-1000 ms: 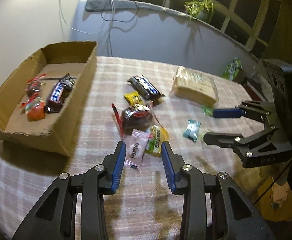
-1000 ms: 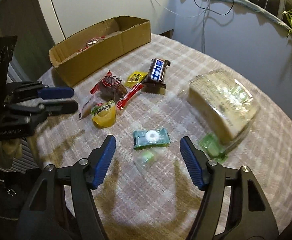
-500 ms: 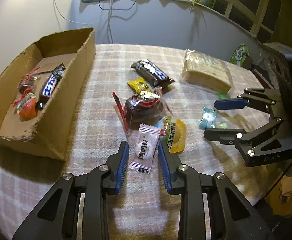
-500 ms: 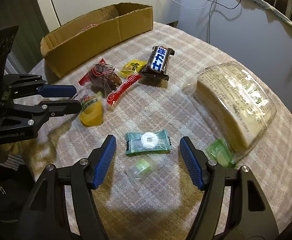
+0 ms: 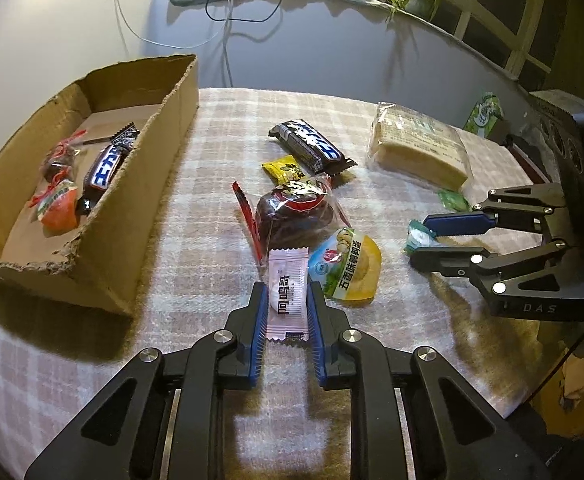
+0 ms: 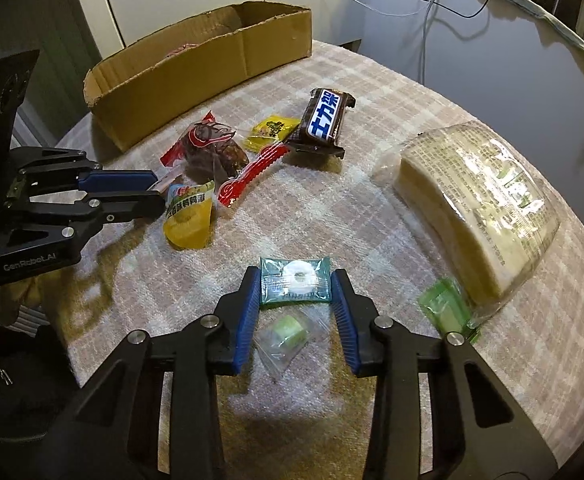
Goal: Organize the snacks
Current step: 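Carry the green mint packet with the right tool while the left tool carries the white candy toward the box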
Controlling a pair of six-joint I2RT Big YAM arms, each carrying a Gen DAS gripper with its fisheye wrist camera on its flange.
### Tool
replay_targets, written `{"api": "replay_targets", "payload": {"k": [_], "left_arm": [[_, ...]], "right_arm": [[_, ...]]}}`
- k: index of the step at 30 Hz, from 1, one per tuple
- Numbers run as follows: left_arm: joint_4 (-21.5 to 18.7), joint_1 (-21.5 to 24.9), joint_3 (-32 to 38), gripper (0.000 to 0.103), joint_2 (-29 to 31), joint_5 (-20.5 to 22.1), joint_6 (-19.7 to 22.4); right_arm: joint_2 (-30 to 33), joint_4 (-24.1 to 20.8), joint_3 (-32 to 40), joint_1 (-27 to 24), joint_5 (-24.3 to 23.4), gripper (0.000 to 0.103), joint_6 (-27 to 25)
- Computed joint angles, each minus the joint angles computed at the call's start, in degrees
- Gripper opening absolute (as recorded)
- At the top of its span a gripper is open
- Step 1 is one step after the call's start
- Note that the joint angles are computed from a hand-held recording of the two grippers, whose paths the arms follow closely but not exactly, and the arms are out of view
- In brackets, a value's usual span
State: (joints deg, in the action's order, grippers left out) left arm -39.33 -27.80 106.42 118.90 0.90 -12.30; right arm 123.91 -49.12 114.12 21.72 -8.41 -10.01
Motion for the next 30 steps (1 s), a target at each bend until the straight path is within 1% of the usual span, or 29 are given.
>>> {"api": "replay_targets", "payload": {"k": [12, 18, 22, 26, 29, 30], "left_arm": [[3.5, 0.91, -3.34, 0.018, -3.89, 0.12, -1.35], [5.71, 1.83, -4.63, 0.018, -5.89, -0.26, -1.67], [6.99, 3.08, -5.37, 0.018, -6.95, -0.75, -2.09], [7.82, 4.2, -5.78, 0.018, -7.53, -1.32, -2.24], [8.45, 5.12, -6.35, 0.018, -8.07, -1.89, -2.37], [8.61, 5.39, -6.39, 0.018, -8.11, -1.98, -2.41]], "right_arm": [[-2.58, 2.12, -1.98, 0.08, -0.01, 0.037, 0.87], [-3.19, 2.66, -0.25, 0.61, -0.4, 0.037, 0.89], [-1.98, 1.98, 3.88, 1.23, -0.75, 0.037, 1.03], [0.53, 0.38, 10.01, 1.91, -0.98, 0.037, 1.19], [3.77, -1.7, 16.87, 2.44, -0.74, 0.037, 1.13], [5.53, -2.97, 20.44, 2.64, -0.85, 0.037, 1.2]]}}
